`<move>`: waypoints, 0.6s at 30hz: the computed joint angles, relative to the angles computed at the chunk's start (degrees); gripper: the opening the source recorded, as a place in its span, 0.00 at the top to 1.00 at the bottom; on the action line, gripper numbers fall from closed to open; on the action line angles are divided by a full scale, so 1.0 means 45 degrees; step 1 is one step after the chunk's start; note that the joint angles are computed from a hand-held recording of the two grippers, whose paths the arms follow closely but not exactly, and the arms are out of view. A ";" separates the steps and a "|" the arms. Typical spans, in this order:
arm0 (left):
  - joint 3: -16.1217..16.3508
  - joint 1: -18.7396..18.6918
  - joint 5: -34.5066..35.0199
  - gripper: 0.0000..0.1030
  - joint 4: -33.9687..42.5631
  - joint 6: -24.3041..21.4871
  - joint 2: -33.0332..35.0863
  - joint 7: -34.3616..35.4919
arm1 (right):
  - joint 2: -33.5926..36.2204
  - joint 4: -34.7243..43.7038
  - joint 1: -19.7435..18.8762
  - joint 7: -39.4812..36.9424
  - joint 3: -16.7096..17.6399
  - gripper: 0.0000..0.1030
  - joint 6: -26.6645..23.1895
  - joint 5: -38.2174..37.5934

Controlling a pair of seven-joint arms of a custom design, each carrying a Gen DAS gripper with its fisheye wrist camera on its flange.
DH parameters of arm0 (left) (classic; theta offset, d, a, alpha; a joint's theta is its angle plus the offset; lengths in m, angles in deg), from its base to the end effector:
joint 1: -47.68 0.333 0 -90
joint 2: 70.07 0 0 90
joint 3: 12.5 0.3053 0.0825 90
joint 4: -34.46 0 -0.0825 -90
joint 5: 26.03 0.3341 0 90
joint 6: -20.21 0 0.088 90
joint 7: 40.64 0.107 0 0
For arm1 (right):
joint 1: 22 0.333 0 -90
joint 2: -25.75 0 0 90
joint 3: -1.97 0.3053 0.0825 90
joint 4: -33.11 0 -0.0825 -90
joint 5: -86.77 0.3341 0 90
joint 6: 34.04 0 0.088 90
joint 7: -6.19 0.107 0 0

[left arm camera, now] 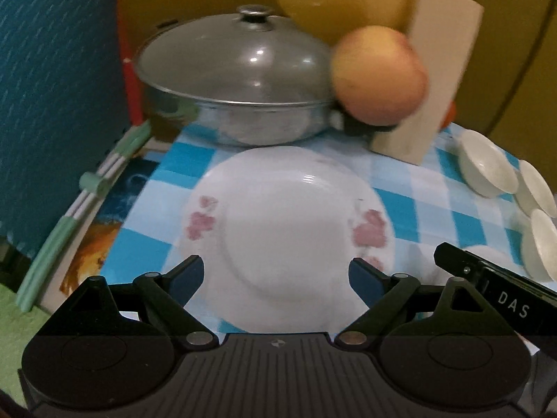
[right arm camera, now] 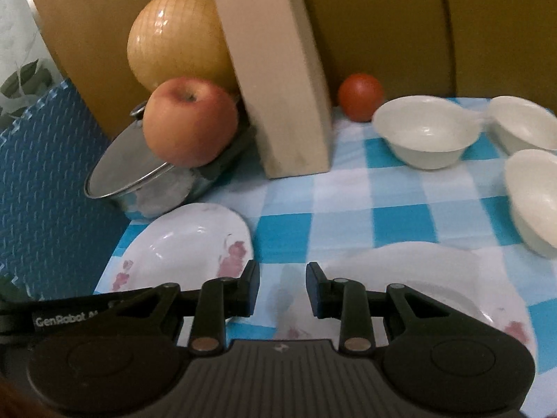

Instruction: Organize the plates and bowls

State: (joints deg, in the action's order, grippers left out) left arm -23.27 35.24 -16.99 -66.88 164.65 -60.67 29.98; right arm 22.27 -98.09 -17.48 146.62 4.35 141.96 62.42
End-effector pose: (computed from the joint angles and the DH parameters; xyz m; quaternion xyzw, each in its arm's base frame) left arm 0.5584 -0.2325 0.5409 -0.6211 0.7261 -0.2470 0.1612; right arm 0.5049 0.0948 0.4923 -0.5232 0.7460 -0.2089 0.3551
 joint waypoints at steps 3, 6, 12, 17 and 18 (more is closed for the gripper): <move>0.0154 0.0099 0.0103 0.09 0.0197 -0.0135 0.0163 -0.0213 | 0.0552 0.0589 0.0165 -0.0193 -0.0059 0.72 -0.0044 0.0075; 0.0259 0.0227 0.0100 0.09 0.0406 -0.0293 0.0318 -0.0419 | 0.0930 0.0981 0.0486 -0.0460 -0.0261 0.72 -0.0055 0.0300; 0.0344 0.0419 -0.0022 0.09 0.0834 -0.0474 0.0683 -0.0566 | 0.1352 0.1361 0.0962 -0.0835 -0.0593 0.72 -0.0200 0.0682; 0.0345 0.0419 -0.0016 0.09 0.0855 -0.0437 0.0770 -0.0546 | 0.1767 0.1682 0.1238 -0.1295 -0.0720 0.72 -0.0296 0.1283; 0.0350 0.0405 0.0021 0.09 0.0841 -0.0448 0.0779 -0.0571 | 0.1842 0.1743 0.1247 -0.1573 -0.0674 0.72 -0.0305 0.1607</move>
State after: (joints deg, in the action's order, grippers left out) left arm -21.69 37.06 -16.89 -63.09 162.63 -57.17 27.41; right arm 30.56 -90.24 -11.87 139.54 1.32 140.58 69.65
